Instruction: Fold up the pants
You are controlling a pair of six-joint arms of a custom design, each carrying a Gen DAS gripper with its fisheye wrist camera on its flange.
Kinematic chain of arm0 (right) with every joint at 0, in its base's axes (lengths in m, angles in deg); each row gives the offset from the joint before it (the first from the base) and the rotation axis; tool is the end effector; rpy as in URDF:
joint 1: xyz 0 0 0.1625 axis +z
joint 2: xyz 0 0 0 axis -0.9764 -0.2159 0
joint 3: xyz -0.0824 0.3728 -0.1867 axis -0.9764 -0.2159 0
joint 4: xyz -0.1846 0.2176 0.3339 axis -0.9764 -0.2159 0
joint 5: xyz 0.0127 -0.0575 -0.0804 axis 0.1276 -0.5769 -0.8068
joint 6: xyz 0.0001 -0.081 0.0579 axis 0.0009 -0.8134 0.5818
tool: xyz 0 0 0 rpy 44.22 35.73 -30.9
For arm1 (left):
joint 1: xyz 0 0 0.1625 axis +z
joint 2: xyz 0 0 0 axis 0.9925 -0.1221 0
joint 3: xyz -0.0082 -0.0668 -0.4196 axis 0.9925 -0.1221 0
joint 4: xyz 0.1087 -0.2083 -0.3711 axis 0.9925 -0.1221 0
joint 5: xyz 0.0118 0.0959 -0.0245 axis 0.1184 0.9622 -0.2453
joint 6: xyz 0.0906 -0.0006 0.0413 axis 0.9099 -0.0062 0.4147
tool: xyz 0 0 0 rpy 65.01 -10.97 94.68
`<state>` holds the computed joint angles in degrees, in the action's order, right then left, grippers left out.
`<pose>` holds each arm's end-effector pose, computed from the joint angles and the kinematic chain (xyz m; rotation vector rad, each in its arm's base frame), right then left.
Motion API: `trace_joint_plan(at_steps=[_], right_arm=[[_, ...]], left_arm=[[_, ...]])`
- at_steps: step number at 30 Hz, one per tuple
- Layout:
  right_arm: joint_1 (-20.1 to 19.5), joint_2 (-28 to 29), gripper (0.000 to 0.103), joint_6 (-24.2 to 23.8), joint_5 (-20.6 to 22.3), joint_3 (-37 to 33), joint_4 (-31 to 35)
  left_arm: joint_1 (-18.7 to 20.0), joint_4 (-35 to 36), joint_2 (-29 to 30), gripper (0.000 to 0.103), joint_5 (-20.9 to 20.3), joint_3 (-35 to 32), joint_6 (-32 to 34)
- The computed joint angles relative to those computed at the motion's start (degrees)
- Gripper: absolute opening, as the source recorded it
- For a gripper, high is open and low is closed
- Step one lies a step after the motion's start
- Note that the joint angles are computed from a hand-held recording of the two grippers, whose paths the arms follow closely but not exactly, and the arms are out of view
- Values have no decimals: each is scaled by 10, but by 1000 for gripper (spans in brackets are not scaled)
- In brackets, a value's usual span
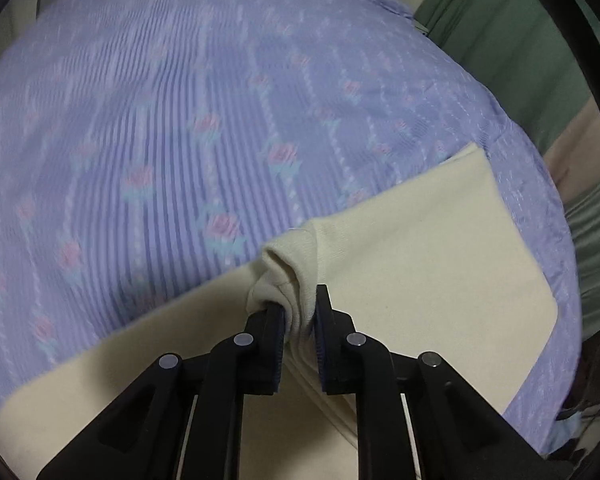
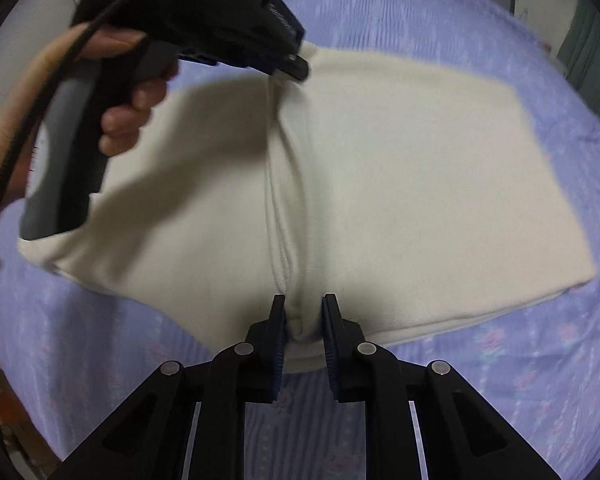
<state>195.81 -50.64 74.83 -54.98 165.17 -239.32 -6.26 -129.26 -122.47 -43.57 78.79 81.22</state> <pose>0.3792 -0.5720 -0.1018 0.1505 -2.3876 0.3903 -0.0247 -0.8414 0.2300 0.7358 2.6647 -0.1468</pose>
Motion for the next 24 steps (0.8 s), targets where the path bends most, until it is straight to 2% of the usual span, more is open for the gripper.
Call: trace_joint_plan(at_steps=[1,2,3,4,5,8,11,13,15,17,20,22,24], right_arm=[[2,-1,26,3,-2,1,-4],[5,-4,34,4,3,4,-9],[8,-7,45,-1,11,6,-15],[12,-1,50,-2,15,-2,-17],[19,0,57,-10,17,-3,-22],[38,-5,57,-33,37,1,-16],[62,-5,57,-55,60,4,-44],[79,25,57,-56,68,-39,-43],[84,43,57,-80,66,-60,-58],[90,73,57,-113,48,-107,-46],[90,115,57,-142,33,-171,-34],[88,151,57,-158,24,-220,-30],[91,181,57,-160,8,-276,-4]], left_arm=[[2,-2,-3,18,-13,1,-9],[3,-6,-12,27,-24,6,-22],[1,-15,-20,37,-14,15,-27],[-3,-37,-34,62,8,33,-27],[-5,-65,-54,67,26,56,-25],[7,-65,-103,67,21,76,-25],[18,-112,-181,68,65,133,-34],[30,-139,-228,69,87,166,-42],[48,-151,-264,72,106,184,-57],[73,-158,-291,74,112,195,-61],[113,-128,-294,74,105,175,-59],[134,-94,-285,73,78,151,-57],[156,-59,-266,73,31,115,-60]])
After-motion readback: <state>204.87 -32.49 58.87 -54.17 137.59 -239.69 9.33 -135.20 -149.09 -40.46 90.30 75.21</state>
